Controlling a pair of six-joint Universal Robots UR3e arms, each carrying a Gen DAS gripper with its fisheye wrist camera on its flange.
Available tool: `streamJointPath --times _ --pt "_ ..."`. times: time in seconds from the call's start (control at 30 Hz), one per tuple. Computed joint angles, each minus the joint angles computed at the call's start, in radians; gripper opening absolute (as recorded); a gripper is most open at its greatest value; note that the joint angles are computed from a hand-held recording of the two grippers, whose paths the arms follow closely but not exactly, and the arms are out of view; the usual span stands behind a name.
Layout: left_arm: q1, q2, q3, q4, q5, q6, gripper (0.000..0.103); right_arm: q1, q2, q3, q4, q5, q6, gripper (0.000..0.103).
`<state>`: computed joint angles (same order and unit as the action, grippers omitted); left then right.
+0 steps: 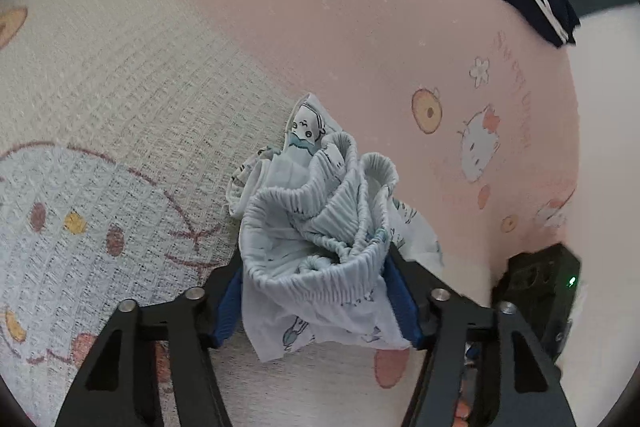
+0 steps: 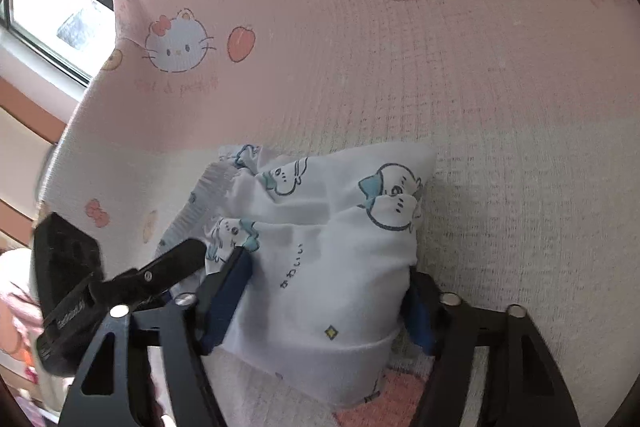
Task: Fold clothes
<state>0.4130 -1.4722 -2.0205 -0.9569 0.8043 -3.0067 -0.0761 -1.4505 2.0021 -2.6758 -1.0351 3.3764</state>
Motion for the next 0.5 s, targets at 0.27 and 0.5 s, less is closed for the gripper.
streamJointPath --times 0.27,0.5 --pt "-0.049 0.014 0.041 0.033 0.045 0.008 0.039 0.032 -0.002 -0.044 0.036 -0.069 -0.031 0.03" --pt "-0.06 0.037 0.09 0.017 -0.02 0.056 0.036 0.121 -0.004 -0.174 0.118 -0.189 -0.074 0.025"
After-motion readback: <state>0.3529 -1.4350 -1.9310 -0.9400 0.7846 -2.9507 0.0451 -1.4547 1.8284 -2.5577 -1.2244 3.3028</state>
